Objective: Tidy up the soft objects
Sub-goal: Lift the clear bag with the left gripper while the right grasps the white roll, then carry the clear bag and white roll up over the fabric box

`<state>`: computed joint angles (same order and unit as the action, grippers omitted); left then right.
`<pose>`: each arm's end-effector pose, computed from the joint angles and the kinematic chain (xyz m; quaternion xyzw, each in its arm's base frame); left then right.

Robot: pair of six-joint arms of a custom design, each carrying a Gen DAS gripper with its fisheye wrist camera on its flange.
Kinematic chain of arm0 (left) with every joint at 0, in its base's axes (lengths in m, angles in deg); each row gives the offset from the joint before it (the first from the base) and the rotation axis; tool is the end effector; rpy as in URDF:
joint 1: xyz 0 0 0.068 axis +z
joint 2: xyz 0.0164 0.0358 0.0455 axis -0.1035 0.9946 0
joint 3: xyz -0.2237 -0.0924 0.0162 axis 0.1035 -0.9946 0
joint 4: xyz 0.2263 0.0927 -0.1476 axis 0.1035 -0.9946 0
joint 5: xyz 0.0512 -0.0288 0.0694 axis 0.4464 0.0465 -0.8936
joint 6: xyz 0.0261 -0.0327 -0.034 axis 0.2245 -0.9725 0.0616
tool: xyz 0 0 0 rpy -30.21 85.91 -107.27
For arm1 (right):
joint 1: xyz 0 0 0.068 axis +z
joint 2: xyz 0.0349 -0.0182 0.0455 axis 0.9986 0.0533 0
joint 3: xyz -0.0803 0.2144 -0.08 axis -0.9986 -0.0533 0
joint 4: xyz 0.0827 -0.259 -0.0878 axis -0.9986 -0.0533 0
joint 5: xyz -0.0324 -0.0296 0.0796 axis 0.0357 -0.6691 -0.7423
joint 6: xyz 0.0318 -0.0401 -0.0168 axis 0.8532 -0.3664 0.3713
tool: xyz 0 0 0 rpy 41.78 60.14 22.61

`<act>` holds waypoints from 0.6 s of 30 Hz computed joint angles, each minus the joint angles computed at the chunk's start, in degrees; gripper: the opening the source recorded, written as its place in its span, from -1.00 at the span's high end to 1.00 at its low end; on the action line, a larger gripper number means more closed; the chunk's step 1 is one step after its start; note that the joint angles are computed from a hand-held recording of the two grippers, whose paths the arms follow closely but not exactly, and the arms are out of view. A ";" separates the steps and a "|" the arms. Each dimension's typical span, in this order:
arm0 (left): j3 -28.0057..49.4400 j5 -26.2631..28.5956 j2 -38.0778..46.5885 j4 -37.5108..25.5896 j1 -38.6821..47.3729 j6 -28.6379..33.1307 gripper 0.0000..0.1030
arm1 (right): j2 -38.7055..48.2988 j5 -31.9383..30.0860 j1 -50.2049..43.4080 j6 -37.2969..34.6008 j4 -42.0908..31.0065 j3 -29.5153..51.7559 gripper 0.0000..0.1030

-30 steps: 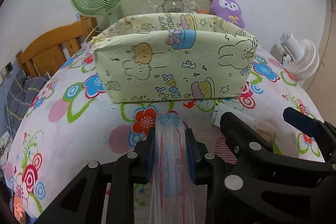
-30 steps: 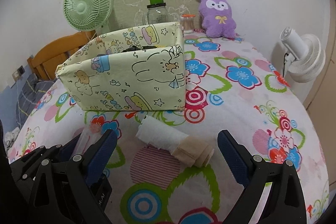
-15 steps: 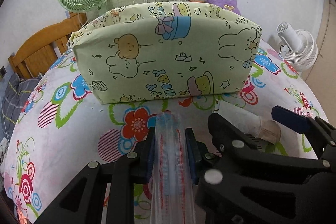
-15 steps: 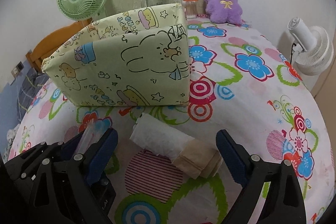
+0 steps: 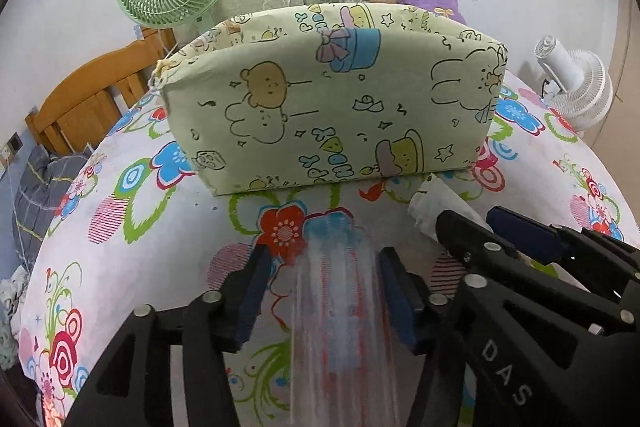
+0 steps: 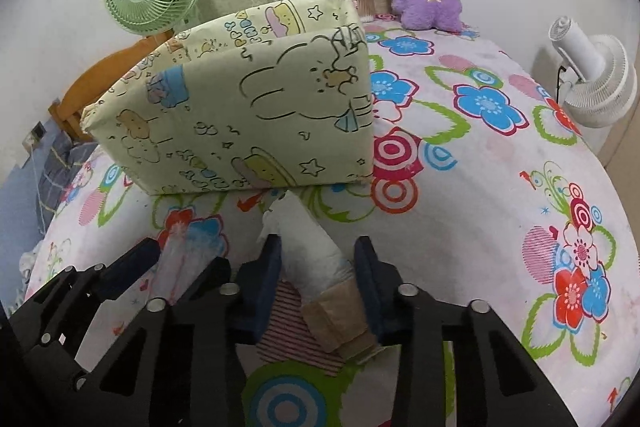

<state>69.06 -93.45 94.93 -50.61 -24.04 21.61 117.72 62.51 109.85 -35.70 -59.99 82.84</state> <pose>0.2618 -0.0782 0.0249 0.0574 0.9334 0.0166 0.3539 0.2617 0.1064 0.0345 0.0109 0.9465 0.0750 0.3137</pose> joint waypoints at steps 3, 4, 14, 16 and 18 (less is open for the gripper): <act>-0.50 0.95 -0.63 -0.50 0.54 -0.12 -0.26 | -0.69 0.24 0.73 -0.12 0.06 -0.50 0.45; -0.77 1.19 -0.95 -0.62 0.67 -0.30 -0.29 | -0.91 0.33 0.92 -0.12 0.08 -0.66 0.47; -4.49 2.18 -4.60 -0.20 0.95 -0.62 -0.33 | -4.01 1.44 2.88 0.93 -0.53 -3.06 0.52; -4.81 4.39 -4.97 -0.45 1.61 -0.58 -0.09 | -4.58 1.58 3.12 1.23 -0.57 -3.52 0.52; -4.75 5.86 -5.07 -1.14 2.26 -0.65 0.12 | -5.35 1.83 3.58 1.58 -0.94 -4.03 0.52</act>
<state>64.31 -87.59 89.86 -51.75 -21.78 20.96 112.37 64.33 113.43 -34.13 -60.94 78.81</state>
